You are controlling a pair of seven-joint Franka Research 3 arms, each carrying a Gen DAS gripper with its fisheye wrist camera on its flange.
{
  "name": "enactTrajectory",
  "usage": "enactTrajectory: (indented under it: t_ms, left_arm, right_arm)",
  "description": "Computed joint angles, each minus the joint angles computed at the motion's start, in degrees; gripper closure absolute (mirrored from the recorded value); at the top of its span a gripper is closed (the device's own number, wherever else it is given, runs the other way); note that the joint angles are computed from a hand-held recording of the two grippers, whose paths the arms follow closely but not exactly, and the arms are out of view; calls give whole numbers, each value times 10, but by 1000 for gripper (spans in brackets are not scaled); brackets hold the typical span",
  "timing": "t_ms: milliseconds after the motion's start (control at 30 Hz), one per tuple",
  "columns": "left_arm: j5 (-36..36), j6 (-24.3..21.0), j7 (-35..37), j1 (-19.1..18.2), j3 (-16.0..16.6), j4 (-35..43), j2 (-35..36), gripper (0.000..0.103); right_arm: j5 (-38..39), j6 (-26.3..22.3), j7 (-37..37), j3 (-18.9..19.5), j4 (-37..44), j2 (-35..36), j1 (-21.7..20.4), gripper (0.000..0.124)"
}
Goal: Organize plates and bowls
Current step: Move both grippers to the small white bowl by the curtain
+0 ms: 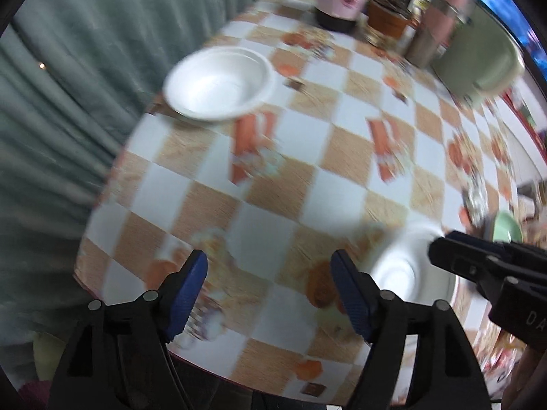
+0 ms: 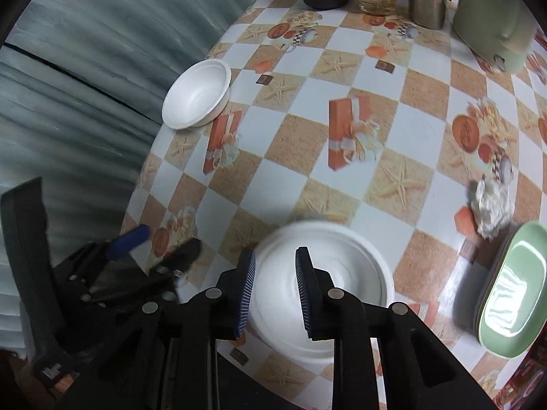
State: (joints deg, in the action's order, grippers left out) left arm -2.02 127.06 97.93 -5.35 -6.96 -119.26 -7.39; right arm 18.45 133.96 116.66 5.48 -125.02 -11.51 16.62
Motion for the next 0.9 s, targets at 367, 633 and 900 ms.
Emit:
enactTrajectory:
  t_ms: [367, 633, 900]
  left_arm:
    - [38, -49, -10, 57, 3, 289, 237, 23]
    - [97, -56, 7, 49, -9, 385, 335, 23]
    - [83, -80, 13, 54, -16, 446, 392, 23]
  right_arm:
    - [-35, -16, 60, -16, 280, 243, -2, 38]
    - [-42, -78, 117, -36, 474, 411, 5, 38]
    - [-44, -116, 134, -35, 572, 495, 9, 38]
